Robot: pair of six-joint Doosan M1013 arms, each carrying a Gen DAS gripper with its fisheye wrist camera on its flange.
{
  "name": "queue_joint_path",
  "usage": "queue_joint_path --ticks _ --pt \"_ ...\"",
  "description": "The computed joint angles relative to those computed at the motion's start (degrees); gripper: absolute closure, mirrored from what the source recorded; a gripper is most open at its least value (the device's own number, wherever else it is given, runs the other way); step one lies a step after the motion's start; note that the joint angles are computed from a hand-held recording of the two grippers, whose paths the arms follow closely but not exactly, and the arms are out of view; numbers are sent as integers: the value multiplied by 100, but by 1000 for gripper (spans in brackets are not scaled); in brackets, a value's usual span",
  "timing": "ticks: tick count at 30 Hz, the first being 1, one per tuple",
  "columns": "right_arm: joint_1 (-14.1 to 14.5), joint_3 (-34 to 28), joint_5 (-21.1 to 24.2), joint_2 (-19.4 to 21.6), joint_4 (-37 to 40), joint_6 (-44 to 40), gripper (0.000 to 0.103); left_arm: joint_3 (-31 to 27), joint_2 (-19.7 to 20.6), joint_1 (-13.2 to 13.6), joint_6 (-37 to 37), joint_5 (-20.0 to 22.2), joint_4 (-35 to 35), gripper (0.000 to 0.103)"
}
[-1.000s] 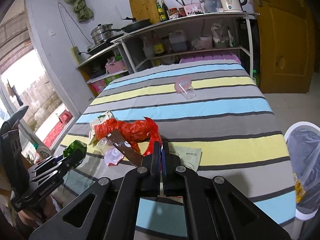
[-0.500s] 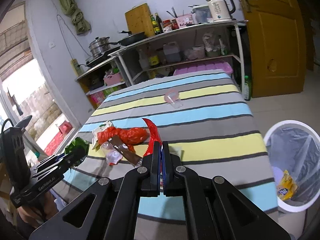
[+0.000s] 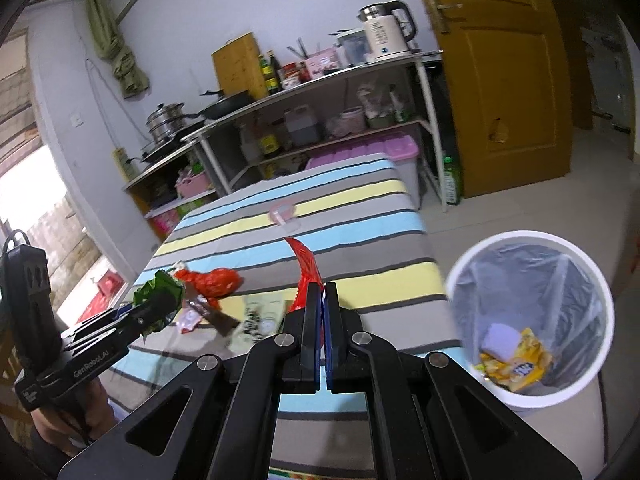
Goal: Collect trash
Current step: 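Carry the green and red snack bags in both grippers over the white bin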
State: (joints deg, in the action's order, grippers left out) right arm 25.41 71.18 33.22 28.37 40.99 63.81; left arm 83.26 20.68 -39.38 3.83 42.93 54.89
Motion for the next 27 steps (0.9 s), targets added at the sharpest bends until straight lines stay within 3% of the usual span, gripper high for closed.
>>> queue_joint_path --ticks 13,27 --pt "-369 415 -436 -237 -228 542 102 -1089 741 2 1473 -550 -863 82" --pt "-670 536 -582 -210 -787 1363 102 -2114 1485 79 3124 -731 -2334 82"
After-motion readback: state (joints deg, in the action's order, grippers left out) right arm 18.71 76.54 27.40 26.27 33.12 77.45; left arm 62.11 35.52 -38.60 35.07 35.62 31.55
